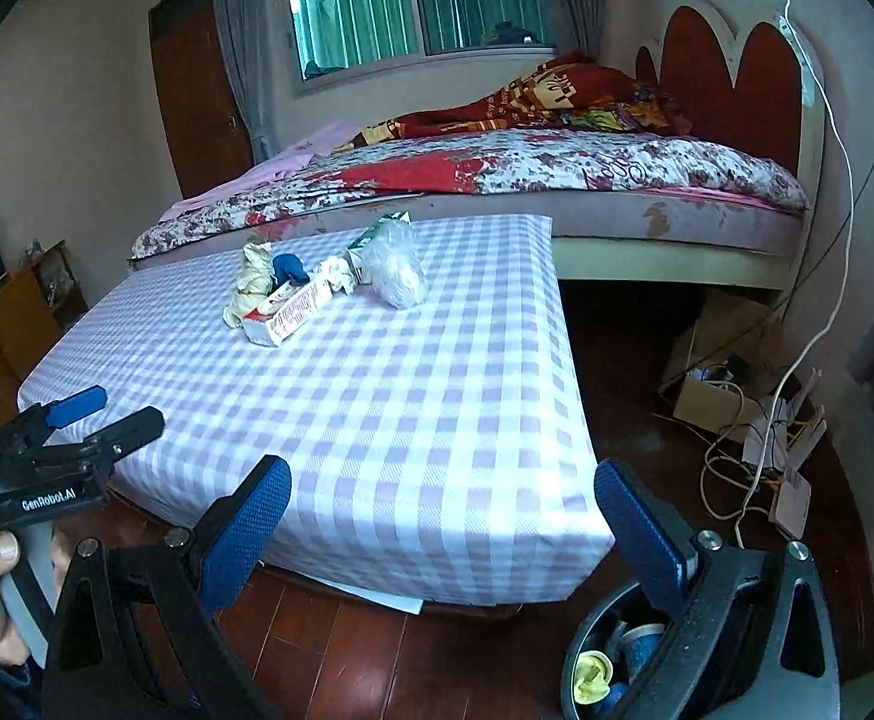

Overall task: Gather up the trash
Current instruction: 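Move both tools back from the bin toward the table, then grasp the beige cloth with the left gripper while the right grasps the plastic bag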

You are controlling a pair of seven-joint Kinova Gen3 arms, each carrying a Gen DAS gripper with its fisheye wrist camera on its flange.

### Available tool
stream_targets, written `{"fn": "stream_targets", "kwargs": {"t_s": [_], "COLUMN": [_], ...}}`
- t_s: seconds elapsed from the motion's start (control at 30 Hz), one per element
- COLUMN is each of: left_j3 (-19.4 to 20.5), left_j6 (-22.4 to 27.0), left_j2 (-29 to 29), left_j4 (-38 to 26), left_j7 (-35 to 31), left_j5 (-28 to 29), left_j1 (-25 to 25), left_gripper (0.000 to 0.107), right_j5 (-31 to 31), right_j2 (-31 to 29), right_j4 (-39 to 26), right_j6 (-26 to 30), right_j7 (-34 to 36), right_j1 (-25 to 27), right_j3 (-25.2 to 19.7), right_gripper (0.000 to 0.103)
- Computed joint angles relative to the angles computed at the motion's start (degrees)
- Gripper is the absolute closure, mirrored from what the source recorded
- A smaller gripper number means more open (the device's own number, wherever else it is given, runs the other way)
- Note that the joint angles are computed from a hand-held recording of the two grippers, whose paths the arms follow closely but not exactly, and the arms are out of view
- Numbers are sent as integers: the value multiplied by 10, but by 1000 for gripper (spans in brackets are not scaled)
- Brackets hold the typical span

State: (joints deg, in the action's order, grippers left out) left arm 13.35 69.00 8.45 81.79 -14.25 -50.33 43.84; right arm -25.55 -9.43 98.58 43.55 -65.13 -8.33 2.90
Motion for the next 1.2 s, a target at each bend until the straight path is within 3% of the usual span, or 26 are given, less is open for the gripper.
{"fn": "stream_targets", "kwargs": {"t_s": [0.3,0.4,0.53,0.63,0.87,0.93,1.1,1.2], "left_j3": [-12,-24,-43,-57,-92,-100,-112,-118], "left_j6": [24,-1,-64,-101,-166,-170,-181,-169], "left_j2": [-20,-28,-22,2,54,67,101,123], "left_j4": [-13,3,10,1,-24,-39,-81,-113], "left_j7": [-34,-32,-87,-125,-170,-189,-267,-311], "left_j5": [-5,-7,38,57,74,95,171,214], "left_j1": [-41,-76,-141,-170,-185,-191,-216,-227], "left_gripper": [5,5,5,6,11,14,20,28], "right_j5": [-8,22,44,94,208,213,228,239], "right_j2": [50,79,134,179,283,311,379,420], "right_j4": [-60,-81,-135,-183,-297,-331,-417,-477], "right_j6": [11,-9,-14,-25,-22,-8,38,87], "right_j7": [6,-10,-49,-100,-181,-181,-184,-186], "right_j1": [-3,-8,-11,-30,-86,-88,-100,-110], "right_j3": [-17,-39,-59,-71,-75,-81,-79,-73], "right_gripper": [1,1,1,1,2,9,11,26]}}
